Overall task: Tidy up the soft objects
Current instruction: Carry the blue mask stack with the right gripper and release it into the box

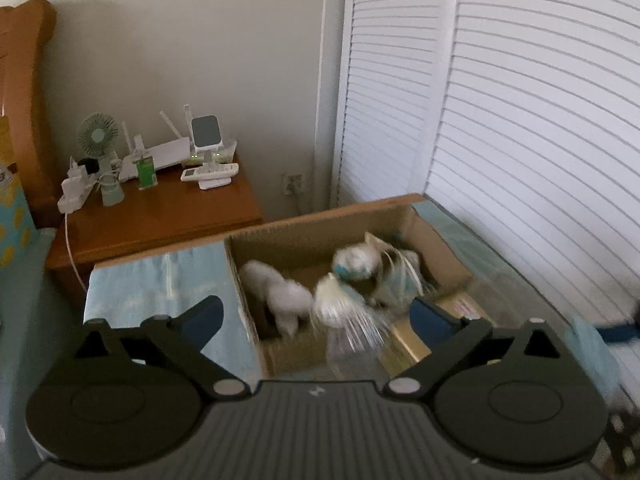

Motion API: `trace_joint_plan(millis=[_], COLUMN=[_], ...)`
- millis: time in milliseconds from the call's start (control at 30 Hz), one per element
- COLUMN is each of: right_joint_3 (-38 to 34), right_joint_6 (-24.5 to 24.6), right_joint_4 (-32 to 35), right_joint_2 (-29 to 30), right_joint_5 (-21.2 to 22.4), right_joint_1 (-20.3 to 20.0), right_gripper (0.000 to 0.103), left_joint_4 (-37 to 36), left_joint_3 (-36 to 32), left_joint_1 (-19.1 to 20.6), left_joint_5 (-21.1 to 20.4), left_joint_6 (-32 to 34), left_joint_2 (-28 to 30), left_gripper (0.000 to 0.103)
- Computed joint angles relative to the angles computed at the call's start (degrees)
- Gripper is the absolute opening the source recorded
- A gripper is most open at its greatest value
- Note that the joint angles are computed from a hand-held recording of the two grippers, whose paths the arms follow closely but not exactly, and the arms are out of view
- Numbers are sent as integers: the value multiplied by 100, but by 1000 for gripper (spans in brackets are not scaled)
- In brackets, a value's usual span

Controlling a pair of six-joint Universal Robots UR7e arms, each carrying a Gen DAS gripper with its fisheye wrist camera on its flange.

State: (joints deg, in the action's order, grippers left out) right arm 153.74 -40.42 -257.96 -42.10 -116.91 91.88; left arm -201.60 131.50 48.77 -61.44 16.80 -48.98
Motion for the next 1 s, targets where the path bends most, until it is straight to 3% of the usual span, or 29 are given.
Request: trace_joint_plan(millis=[233, 500, 767, 1000], right_joint_3=[-176, -698, -1613, -2239], right_joint_6=[80, 200, 543, 549], right_joint_4=[513, 1554, 2970, 3713], right_joint_2=[-288, -832, -1184, -1152], right_joint_5=[-43, -67, -86, -75], right_joint_1=[111, 170, 44, 22], right_gripper=[81, 81, 81, 82], left_joint_4=[-565, -2035, -1845, -1612], left_joint_3=[1021, 1762, 1887, 1854], left_joint_1=[-377, -942, -634, -395], left_joint_5=[174, 940, 784, 797], left_joint_6=[-268, -149, -554, -731], left_joint_2=[-336, 27, 160, 231], left_gripper=[102, 102, 102, 102])
